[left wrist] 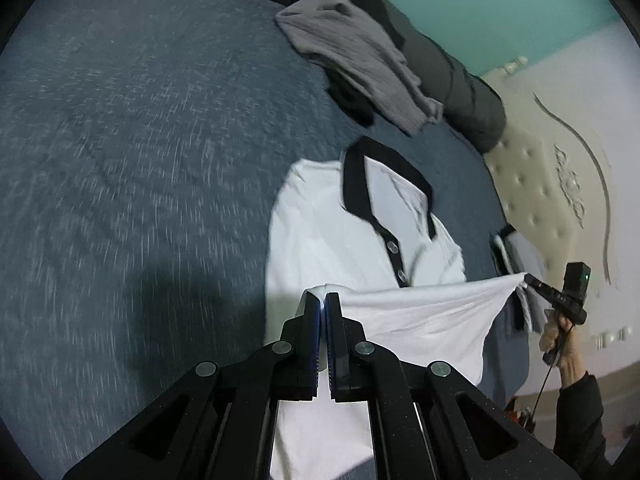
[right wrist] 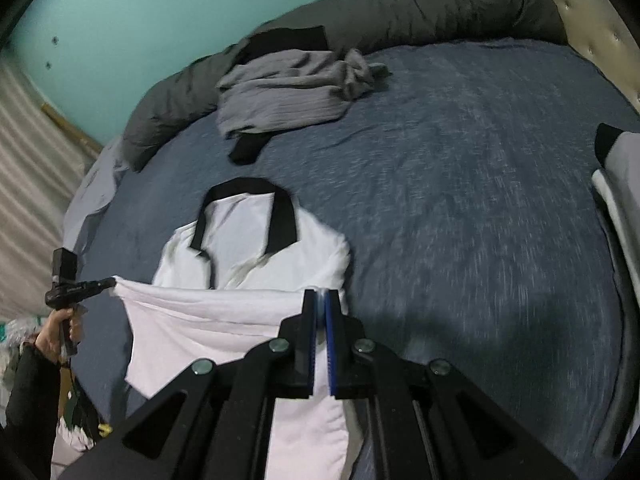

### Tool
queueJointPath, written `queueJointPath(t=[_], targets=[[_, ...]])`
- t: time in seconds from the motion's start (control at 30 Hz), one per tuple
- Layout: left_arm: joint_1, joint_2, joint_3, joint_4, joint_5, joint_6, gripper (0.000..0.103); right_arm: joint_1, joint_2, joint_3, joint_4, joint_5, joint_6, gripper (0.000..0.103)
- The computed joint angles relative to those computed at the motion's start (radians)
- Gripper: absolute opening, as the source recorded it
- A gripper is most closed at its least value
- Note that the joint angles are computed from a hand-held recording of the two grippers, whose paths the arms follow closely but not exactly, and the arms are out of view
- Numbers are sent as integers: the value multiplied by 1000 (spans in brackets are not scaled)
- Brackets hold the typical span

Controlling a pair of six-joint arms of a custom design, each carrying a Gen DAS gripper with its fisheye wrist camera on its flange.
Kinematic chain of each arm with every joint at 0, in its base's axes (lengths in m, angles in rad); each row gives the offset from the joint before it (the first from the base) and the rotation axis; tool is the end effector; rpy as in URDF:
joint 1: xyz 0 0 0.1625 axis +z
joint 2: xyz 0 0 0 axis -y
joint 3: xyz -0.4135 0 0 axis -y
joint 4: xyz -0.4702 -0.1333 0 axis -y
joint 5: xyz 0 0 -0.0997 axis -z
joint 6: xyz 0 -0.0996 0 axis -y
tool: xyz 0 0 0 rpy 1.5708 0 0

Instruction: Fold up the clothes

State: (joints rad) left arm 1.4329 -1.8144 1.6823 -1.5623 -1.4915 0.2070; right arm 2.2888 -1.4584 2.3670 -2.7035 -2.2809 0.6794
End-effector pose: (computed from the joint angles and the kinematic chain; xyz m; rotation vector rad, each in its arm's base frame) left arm 0.0742 -0.4924 0.5395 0.5164 3.0086 -0.1846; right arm 0.3472 -0.2935 0.1511 -0.0585 -2.6103 0.8469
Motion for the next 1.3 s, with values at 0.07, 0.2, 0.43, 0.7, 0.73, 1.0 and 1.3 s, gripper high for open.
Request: queueJointPath(t=[0.07, 0.2, 0.43, 0.7, 0.73, 1.0, 1.3], targets=[[10, 40, -3, -38, 3, 3, 3, -41, 22, 5, -41, 3, -28, 4], [30, 95, 5, -93, 5, 1, 3, -107, 77, 18, -131, 13, -61, 4], [63, 138, 31, -174, 8, -23, 3, -173, 142, 47, -234, -13, -33, 6], [53, 65, 59, -241, 12, -8, 47, -88, 141, 65, -320, -129, -57, 37], [45, 45, 69, -245, 18, 15, 47, -73, 146, 64, -328, -123, -77, 37], [-37, -82, 207, -193, 165, 181, 46, -16, 242, 26, -211, -64, -140, 37], [-59, -60, 264, -270, 269, 247, 32, -68, 305, -3, -122, -85, -163, 36]])
